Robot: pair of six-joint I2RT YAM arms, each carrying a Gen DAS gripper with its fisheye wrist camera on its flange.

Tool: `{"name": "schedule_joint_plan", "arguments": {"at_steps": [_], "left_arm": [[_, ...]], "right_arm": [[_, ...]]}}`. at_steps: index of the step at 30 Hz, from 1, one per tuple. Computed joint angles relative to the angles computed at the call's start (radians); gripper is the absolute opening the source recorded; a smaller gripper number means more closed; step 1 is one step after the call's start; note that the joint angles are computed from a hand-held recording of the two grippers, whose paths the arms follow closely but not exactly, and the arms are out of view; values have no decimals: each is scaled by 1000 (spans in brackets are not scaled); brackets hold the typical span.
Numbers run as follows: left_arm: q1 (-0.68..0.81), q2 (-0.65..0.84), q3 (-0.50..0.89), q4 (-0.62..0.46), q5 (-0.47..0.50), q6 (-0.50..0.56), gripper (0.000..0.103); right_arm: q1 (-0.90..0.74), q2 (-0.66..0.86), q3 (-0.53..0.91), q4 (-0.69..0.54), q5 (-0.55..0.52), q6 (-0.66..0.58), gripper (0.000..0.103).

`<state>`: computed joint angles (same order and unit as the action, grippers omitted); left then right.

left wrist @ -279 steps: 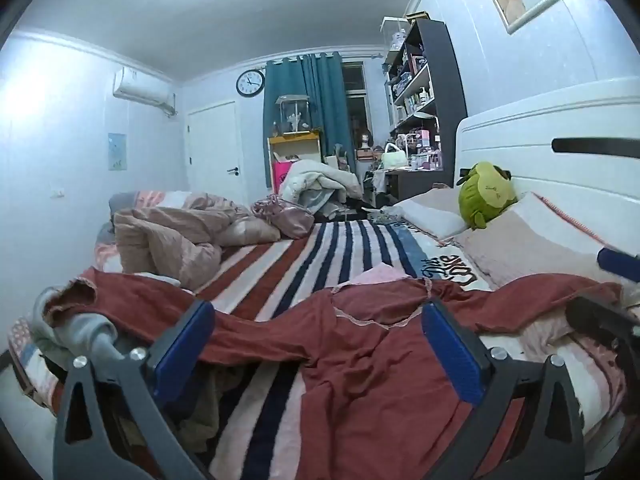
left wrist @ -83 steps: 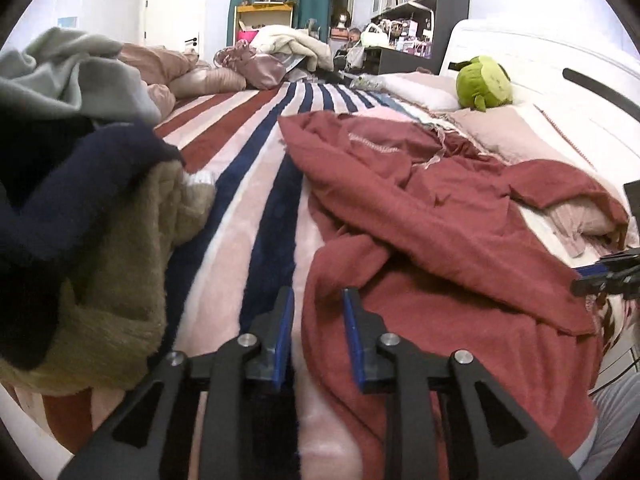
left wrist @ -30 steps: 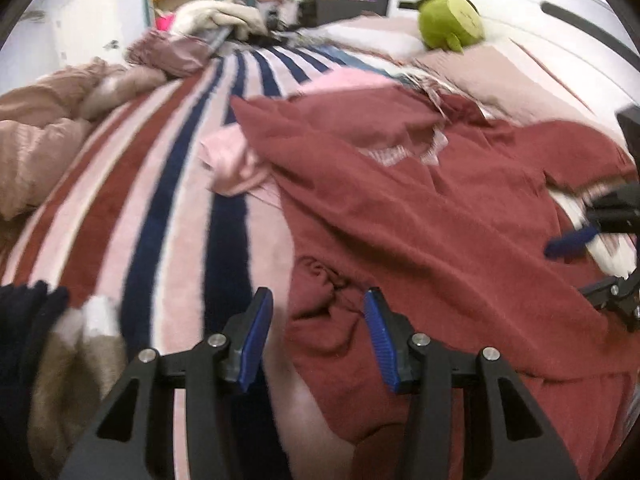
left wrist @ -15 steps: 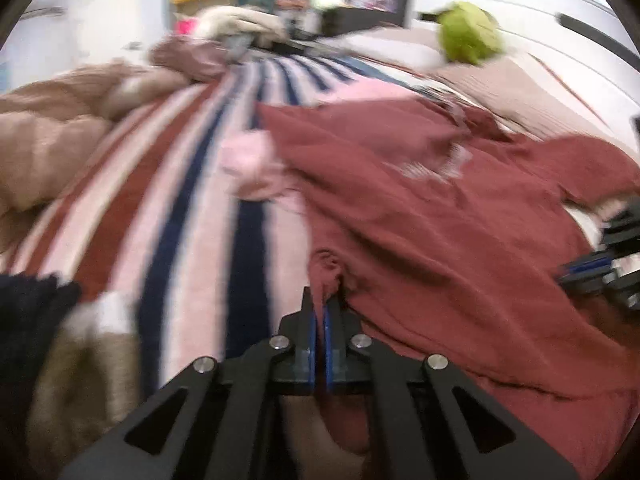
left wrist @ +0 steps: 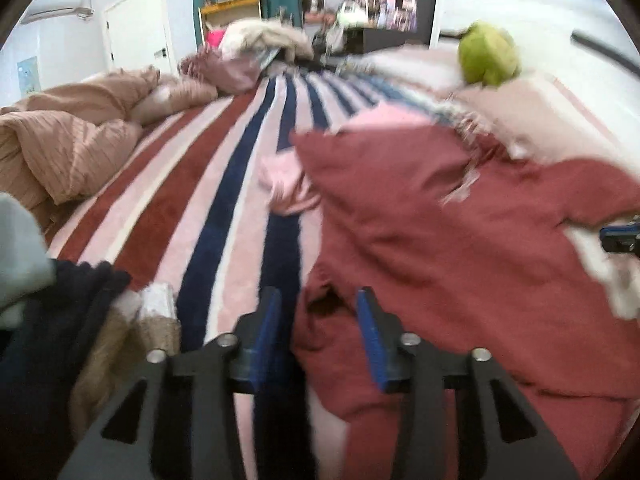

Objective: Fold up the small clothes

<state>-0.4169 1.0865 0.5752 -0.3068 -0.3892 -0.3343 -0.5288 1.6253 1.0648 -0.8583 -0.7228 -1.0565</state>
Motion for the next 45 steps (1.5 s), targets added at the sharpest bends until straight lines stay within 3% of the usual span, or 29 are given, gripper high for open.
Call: {"name": "schedule_joint_plan", "arguments": {"at_steps": [1, 2, 6, 7, 8, 11, 12, 14, 16, 22, 29, 31, 33, 35, 36, 37, 40, 42, 45], "left_arm": [[-35, -41, 7, -33, -26, -28, 43], [-81, -78, 18, -70, -62, -60, 45], [-292, -141, 88, -197, -223, -198, 61], [-337, -140, 105, -220, -258, -229, 63], [-391, -135, 124, -250, -302, -270, 64], [-527, -94, 193, -344, -412, -394, 68], [-560, -76, 214, -371, -439, -432, 69], [-617, -40, 250, -408, -478, -494, 71], [-660, -8, 278, -445, -502, -549, 73], [-709, 25, 306, -513, -514, -666, 73], [-745, 24, 306, -551, -539, -749, 74], [-747, 22, 299, -549, -541, -753, 74], [-749, 14, 296, -546, -539, -755, 74], [-751, -7, 279, -526, -543, -763, 74], [-755, -24, 265, -523, -549, -772, 74], [-760, -33, 254, -522, -557, -784, 75], [-768, -57, 228, -541, -568, -813, 75], [-777, -86, 205, -546, -574, -825, 75], [-795, -123, 185, -568, -595, -851, 75]], "right_arm": [[-61, 7, 26, -42, -30, -38, 28], [-117, 11, 46, -74, -56, -69, 33], [-336, 81, 153, -204, -147, -176, 37], [-374, 115, 194, -228, -164, -178, 43], [-409, 144, 226, -239, -176, -174, 49], [-478, 233, 316, -215, -199, -109, 56], [-492, 264, 345, -211, -203, -89, 57], [-496, 315, 388, -191, -199, -31, 71], [-501, 368, 439, -206, -220, -15, 75], [-467, 429, 506, -150, -300, 88, 85], [-434, 325, 328, 229, -309, 479, 85], [-416, 279, 255, 385, -259, 582, 79], [-394, 247, 214, 481, -178, 655, 62], [-379, 239, 214, 516, -117, 689, 32], [-379, 243, 225, 510, -111, 690, 23], [-380, 254, 247, 492, -107, 688, 5], [-392, 280, 311, 431, -148, 665, 2], [-397, 237, 289, 470, -174, 673, 1], [-386, 129, 247, 477, -307, 625, 1]]}}
